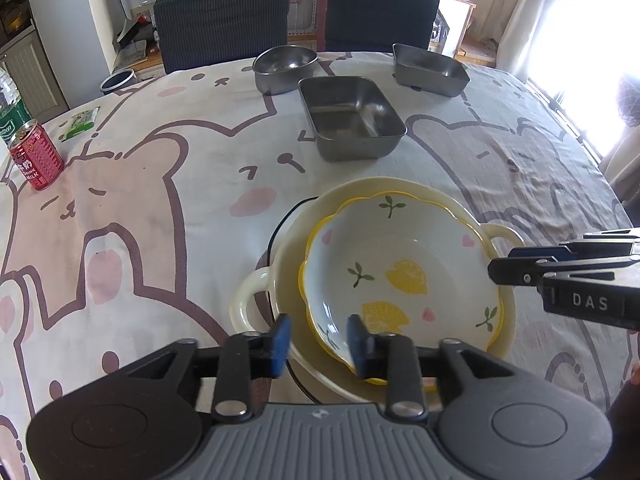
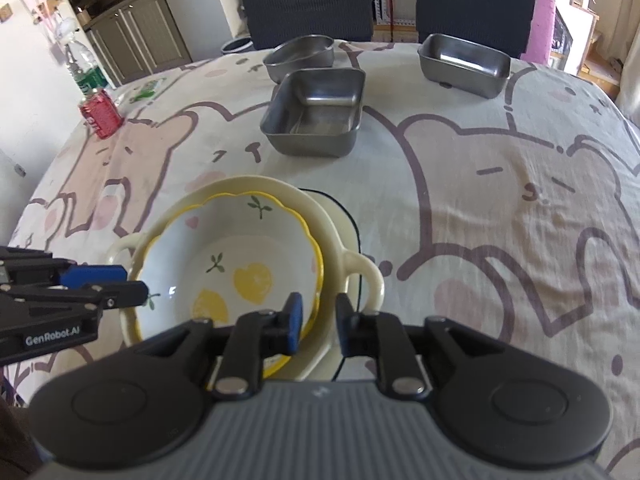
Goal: Organize plates and bowls
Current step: 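Open the left gripper on the floral bowl rim while the right gripper opens too, then move both grippers to the rim of a steel rectangular tray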
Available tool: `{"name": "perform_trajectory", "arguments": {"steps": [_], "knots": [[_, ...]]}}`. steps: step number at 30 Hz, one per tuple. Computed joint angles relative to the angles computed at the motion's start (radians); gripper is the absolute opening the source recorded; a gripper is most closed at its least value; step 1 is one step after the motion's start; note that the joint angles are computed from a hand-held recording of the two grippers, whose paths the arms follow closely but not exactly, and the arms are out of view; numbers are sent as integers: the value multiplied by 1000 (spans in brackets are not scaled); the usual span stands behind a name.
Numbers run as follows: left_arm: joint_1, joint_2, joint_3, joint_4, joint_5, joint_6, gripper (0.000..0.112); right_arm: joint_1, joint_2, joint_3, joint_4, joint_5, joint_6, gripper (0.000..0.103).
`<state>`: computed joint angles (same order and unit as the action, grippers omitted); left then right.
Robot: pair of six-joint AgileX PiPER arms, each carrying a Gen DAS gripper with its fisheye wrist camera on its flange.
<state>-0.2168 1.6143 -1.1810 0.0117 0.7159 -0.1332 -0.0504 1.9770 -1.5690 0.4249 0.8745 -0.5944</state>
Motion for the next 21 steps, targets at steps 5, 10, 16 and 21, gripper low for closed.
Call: {"name": "perform_trajectory", "arguments": {"steps": [5, 10, 16, 21], "knots": [[5, -48, 13, -22, -11, 11, 79, -30, -49, 54, 79, -15, -110, 50], [17, -81, -7, -23, -38, 4, 94, -70, -98, 79, 168, -35, -199, 73], [17, -36, -83, 58, -83, -66, 103, -97, -93, 46, 252, -96, -224, 102], [0, 52, -165, 208, -144, -156, 103, -85, 0, -86, 248, -114, -131, 103]]}}
